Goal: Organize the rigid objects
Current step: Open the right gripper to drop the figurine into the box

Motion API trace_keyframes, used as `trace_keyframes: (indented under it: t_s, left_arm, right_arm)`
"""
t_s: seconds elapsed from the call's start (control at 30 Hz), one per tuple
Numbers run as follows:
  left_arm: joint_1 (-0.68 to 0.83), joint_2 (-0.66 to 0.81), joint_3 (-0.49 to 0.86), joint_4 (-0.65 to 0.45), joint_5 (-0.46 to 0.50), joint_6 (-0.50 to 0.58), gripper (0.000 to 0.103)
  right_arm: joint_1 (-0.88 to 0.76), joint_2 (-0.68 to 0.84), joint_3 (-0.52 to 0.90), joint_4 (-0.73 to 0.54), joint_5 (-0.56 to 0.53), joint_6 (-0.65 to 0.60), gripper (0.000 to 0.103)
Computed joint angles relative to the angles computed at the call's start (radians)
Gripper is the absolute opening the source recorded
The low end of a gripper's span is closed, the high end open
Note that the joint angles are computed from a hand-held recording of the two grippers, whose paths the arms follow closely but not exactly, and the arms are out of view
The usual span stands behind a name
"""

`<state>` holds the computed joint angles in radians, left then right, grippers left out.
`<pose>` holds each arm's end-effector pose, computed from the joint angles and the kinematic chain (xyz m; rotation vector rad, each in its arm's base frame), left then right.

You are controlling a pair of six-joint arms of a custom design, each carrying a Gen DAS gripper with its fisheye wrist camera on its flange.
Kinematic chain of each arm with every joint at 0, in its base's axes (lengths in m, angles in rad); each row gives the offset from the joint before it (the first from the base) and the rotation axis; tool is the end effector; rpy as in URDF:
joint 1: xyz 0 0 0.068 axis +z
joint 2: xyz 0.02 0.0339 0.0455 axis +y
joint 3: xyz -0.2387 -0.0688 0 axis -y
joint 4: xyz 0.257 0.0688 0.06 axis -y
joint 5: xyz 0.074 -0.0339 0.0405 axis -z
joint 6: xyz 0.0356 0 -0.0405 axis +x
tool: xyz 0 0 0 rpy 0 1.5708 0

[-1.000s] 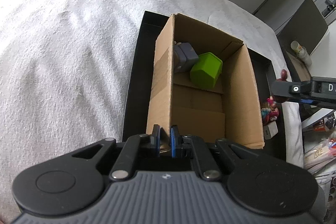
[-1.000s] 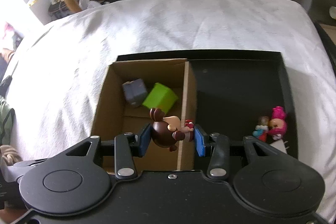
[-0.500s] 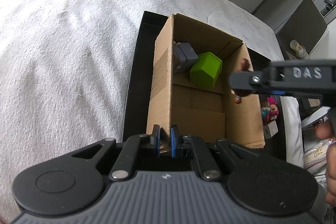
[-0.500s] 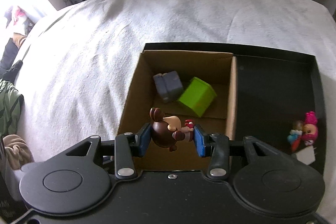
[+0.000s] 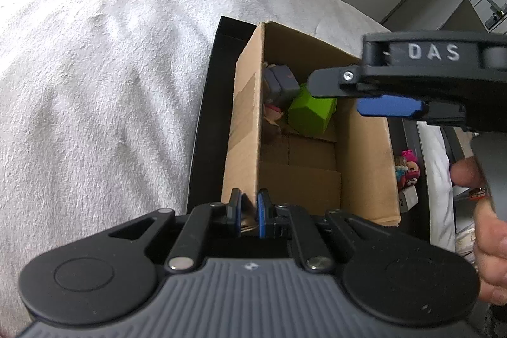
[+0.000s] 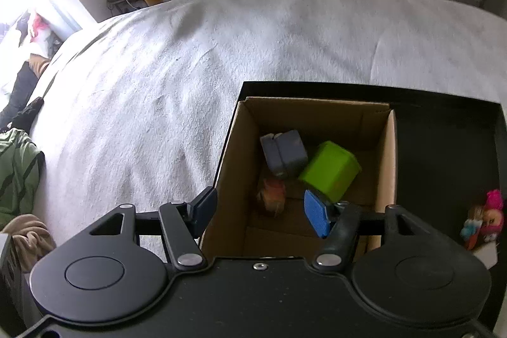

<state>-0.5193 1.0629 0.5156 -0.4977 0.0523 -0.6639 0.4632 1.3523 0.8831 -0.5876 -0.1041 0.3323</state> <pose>0.1810 -0.1056 0.1448 -0.1758 2.6905 -0.4632 0.2474 0.1277 0.1886 -0.2118 2.6709 0.4014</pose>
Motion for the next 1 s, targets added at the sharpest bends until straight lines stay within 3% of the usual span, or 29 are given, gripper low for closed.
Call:
trace_keyframes:
  t_s: [0.4,1.0]
  left_arm:
    - [-0.008,0.011,0.007,-0.001,-0.011,0.003,0.009]
    - [-0.045,0.032,0.029,-0.023,-0.053,-0.015,0.009]
  right_arm:
    - [-0.145,-0.139,-0.072,-0.072,-0.051,-0.055,0.061]
    - [-0.488,-0.296,-0.143,-0.212,-0.137,-0.275,0.065]
